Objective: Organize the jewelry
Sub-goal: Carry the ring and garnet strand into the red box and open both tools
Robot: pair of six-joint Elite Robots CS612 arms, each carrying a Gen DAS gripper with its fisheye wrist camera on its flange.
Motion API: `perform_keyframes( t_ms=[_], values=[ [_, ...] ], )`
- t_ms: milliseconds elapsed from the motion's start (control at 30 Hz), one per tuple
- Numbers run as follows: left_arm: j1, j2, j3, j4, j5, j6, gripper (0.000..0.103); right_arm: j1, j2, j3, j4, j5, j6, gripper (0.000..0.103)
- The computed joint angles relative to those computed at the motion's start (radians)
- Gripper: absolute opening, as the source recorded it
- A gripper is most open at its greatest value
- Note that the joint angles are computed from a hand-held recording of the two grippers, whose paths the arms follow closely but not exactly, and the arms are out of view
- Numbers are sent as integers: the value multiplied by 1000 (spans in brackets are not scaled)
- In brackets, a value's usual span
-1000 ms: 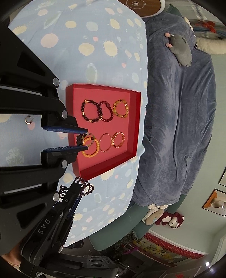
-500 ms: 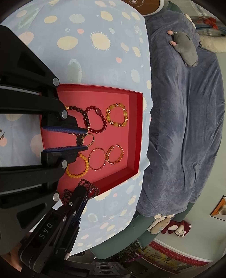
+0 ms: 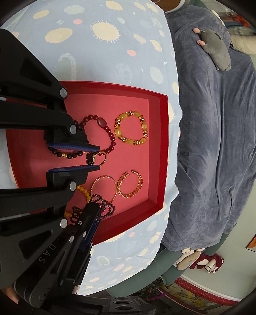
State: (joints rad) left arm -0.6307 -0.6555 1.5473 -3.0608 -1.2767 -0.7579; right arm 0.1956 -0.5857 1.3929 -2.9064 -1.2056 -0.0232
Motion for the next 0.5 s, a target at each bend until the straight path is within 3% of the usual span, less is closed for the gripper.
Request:
perform_keyframes(
  t_ms=[133,200,233,300,500],
  values=[
    [0,7,-13,24,12,-10,16,1,4,-7,-10,-23,21,22],
    [-5,4,-8,30,45,-25,41,-1,1,-3,-20,-29,30,28],
    [-8,0,-4,34,65,-39,43,-3,-2,2,-28,-29,34,32],
    [-6,-5,6,18,57,-48,43,-6,-10,16,-48,-27,37,36],
    [-17,-32,49,-12,65,-70,43,-11,-45,74,-85,-19,24,37]
  ],
)
